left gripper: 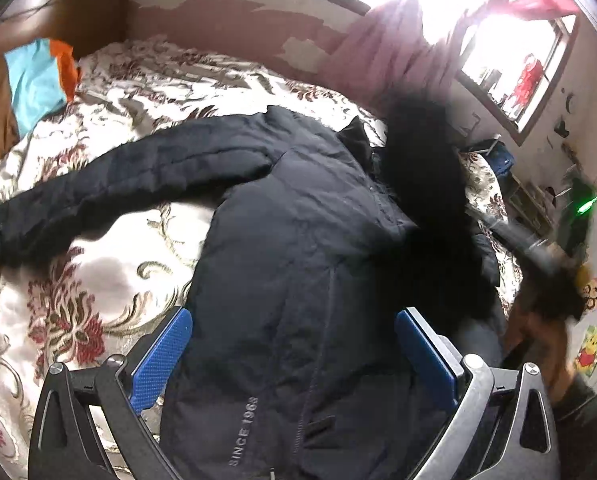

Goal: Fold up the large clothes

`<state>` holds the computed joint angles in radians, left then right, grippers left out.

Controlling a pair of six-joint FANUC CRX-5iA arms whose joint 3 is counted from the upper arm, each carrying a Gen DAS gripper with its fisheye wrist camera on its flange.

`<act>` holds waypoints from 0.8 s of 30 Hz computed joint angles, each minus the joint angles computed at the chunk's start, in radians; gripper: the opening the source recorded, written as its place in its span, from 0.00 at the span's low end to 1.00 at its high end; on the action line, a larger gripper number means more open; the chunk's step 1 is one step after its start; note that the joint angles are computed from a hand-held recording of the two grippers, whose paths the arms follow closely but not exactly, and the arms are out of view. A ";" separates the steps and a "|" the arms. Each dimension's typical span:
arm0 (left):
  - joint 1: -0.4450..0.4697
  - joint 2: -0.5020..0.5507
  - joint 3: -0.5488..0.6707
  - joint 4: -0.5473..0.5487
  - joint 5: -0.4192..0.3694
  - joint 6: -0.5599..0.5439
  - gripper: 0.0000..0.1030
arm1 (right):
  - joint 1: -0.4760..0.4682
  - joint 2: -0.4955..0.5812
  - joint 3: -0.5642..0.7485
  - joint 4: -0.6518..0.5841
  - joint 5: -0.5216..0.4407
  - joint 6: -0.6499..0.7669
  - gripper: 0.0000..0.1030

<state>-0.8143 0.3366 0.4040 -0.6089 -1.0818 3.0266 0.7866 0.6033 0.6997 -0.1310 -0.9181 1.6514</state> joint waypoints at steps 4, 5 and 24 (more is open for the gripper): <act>0.012 -0.011 -0.049 0.009 0.061 0.022 1.00 | -0.053 0.003 -0.015 -0.121 -0.084 0.058 0.24; 0.014 -0.010 -0.052 0.009 0.070 0.025 1.00 | -0.072 -0.017 -0.030 -0.168 -0.090 0.078 0.30; 0.055 0.463 0.659 -0.018 -0.440 -0.145 0.99 | -0.134 0.089 0.001 0.025 -0.040 -0.075 0.53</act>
<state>-0.7596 0.7997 1.0627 -0.6270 -1.5214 2.8820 0.6528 0.6926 0.7003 -0.1061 -0.9584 1.5762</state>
